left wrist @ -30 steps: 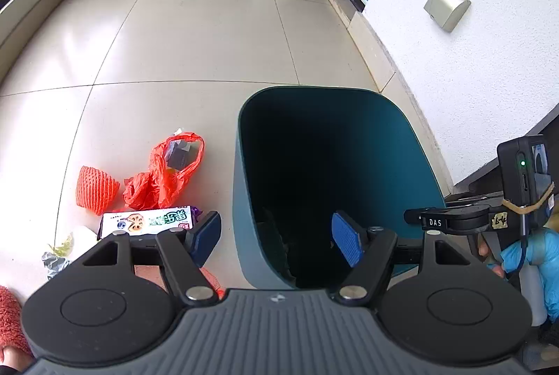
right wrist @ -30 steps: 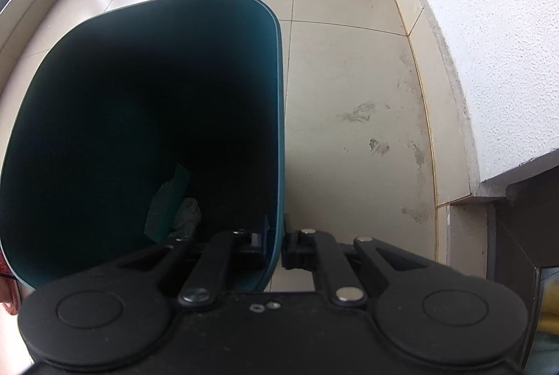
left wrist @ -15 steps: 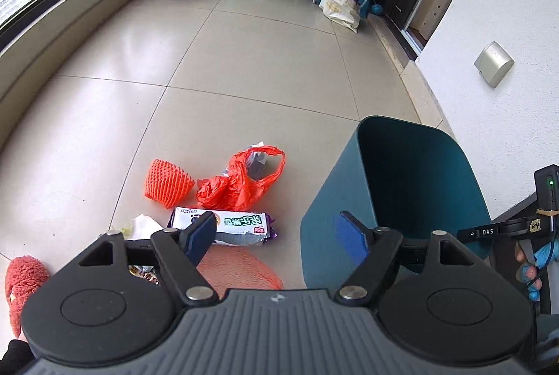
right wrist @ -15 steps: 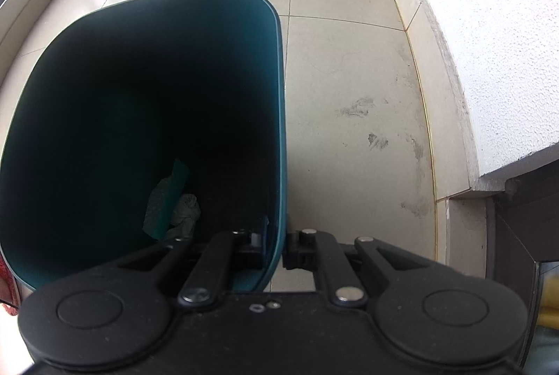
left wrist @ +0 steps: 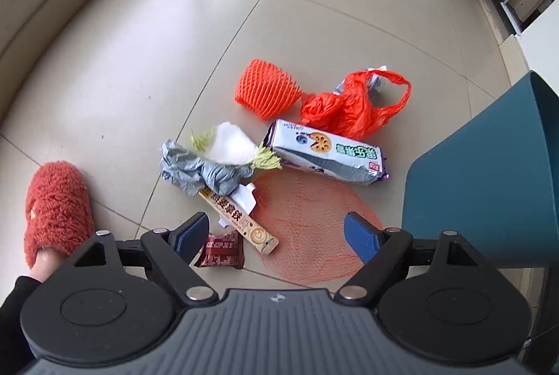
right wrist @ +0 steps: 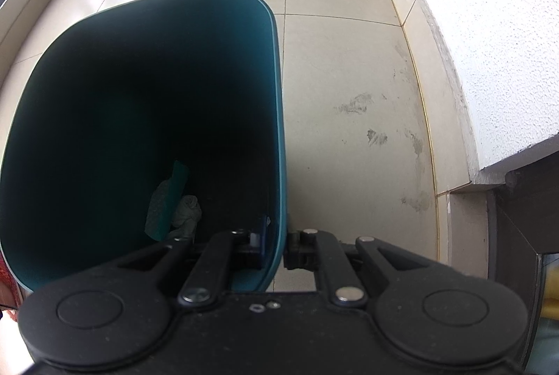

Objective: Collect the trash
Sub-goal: 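Move the left gripper to the red snack wrapper and close on it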

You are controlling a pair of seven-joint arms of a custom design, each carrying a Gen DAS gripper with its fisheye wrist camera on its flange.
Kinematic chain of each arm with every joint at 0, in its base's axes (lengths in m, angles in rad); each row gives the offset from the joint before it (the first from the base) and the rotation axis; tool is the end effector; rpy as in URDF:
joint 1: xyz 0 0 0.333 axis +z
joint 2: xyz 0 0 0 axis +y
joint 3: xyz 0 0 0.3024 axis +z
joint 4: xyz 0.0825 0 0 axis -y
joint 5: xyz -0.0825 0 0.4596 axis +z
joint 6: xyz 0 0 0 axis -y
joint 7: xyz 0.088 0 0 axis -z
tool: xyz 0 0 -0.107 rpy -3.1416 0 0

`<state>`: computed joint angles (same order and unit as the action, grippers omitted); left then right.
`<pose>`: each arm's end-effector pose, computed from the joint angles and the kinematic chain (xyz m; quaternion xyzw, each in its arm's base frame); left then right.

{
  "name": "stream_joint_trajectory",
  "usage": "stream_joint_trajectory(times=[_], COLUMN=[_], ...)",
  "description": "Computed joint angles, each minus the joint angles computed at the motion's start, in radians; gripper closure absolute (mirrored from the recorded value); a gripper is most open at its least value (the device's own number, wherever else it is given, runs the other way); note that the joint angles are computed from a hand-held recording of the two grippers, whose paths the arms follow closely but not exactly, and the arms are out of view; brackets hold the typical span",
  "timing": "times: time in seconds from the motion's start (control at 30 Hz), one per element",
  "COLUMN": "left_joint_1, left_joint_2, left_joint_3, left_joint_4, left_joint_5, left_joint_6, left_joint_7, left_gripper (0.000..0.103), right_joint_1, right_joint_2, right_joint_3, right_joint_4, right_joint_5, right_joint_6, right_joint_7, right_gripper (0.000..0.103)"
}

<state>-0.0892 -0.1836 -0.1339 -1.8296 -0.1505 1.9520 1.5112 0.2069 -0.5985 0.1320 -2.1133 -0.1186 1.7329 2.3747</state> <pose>0.5886 -0.1495 0.6170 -0.6507 0.7416 -0.1577 0.0421 0.4355 0.1559 0.6507 -0.5163 0.8443 -0.1173 0.0823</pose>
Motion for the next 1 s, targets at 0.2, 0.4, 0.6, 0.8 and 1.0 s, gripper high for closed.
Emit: stream_joint_trajectory(times=[0.2, 0.4, 0.6, 0.8, 1.0], left_joint_1=[0.022, 0.028, 0.028, 0.024, 0.027], left_joint_2=[0.074, 0.115, 0.169, 0.206, 0.197], left_joint_3=[-0.001, 0.002, -0.003, -0.007, -0.004], left_joint_4=[-0.049, -0.088, -0.096, -0.096, -0.107], left_joint_5=[0.094, 0.083, 0.105, 0.122, 0.123], left_joint_6=[-0.021, -0.019, -0.034, -0.061, -0.037], left_joint_7=[-0.077, -0.072, -0.096, -0.097, -0.111], left_gripper=[0.018, 0.018, 0.019, 0.048, 0.061], right_joint_1=[-0.001, -0.001, -0.001, 0.000, 0.000], right_joint_2=[0.001, 0.001, 0.008, 0.021, 0.022], right_joint_3=[-0.004, -0.007, -0.011, -0.014, -0.015], right_joint_4=[-0.009, -0.016, -0.010, -0.007, -0.010], right_joint_5=[0.002, 0.007, 0.016, 0.025, 0.024], right_joint_6=[0.001, 0.000, -0.004, -0.010, -0.006], right_joint_7=[-0.002, -0.007, -0.011, -0.019, -0.021], right_gripper=[0.093, 0.092, 0.091, 0.091, 0.091])
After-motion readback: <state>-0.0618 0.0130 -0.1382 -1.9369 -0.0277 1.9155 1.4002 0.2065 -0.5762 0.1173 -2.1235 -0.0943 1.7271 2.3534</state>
